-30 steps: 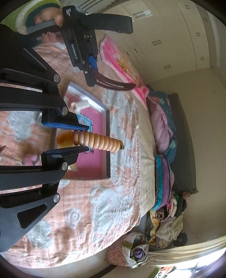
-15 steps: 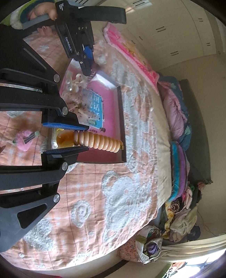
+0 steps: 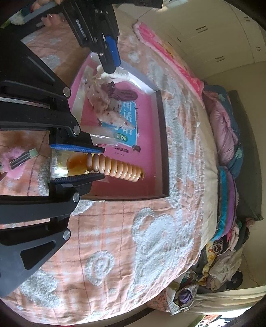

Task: Organize jewelry
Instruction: 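Open the left tool releasing the comb clip while the right tool releases the spiral tie in the box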

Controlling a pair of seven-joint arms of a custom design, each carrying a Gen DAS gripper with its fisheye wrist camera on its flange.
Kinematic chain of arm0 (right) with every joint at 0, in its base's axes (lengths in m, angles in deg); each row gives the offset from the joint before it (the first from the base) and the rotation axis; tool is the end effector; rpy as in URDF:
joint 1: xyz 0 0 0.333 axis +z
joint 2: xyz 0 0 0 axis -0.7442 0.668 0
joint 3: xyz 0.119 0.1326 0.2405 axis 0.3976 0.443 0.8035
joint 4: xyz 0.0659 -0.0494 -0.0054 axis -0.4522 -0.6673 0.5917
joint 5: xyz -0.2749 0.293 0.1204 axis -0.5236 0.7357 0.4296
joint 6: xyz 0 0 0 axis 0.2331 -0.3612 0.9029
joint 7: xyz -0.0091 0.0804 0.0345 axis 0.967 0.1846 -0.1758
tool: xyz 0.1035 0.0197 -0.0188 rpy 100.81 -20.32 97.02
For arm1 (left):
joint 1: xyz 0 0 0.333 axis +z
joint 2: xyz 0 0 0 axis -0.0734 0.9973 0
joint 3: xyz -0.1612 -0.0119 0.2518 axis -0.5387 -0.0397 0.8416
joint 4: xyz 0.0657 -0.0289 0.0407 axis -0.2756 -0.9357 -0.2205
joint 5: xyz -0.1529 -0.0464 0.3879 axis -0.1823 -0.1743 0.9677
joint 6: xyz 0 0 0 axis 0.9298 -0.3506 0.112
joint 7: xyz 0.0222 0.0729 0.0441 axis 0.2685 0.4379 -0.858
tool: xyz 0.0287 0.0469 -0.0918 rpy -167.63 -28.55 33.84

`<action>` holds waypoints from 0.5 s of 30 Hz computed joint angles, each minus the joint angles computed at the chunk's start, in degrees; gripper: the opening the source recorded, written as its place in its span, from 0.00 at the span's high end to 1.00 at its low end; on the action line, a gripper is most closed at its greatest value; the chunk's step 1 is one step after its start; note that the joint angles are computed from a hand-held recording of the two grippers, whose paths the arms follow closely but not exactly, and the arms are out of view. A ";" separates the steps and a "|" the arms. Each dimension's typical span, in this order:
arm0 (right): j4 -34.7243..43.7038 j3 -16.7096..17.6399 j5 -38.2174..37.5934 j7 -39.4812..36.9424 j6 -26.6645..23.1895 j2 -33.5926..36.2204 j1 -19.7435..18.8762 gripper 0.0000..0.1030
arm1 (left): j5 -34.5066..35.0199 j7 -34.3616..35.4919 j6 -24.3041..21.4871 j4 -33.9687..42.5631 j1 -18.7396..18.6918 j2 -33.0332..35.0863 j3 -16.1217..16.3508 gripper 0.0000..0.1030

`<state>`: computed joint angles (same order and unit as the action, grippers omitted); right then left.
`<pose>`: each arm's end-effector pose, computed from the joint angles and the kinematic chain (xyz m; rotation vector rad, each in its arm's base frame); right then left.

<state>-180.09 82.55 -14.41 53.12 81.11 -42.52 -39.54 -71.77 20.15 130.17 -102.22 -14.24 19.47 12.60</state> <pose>0.5907 0.0707 0.5205 -2.0633 1.3124 -0.3343 0.5156 -0.2143 0.5244 -1.9202 1.8148 -0.6903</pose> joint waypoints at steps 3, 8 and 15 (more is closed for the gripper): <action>-0.03 -0.10 0.51 0.40 -0.32 -0.07 -0.04 0.79 | -0.21 0.09 0.04 -0.35 -0.06 -0.46 0.10 0.80; -1.44 -0.81 3.47 -1.45 -0.28 -2.72 0.05 0.62 | -0.22 -0.06 0.26 -0.77 -0.07 -1.17 0.07 0.80; -5.55 -2.59 7.80 -5.19 0.49 -9.74 0.90 0.41 | -0.12 -0.77 0.45 -1.63 -0.44 -3.61 -0.34 0.80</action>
<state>-185.64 79.96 -6.61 47.93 81.61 -52.26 -38.64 -71.90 19.38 130.62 -103.85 -14.68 15.86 12.26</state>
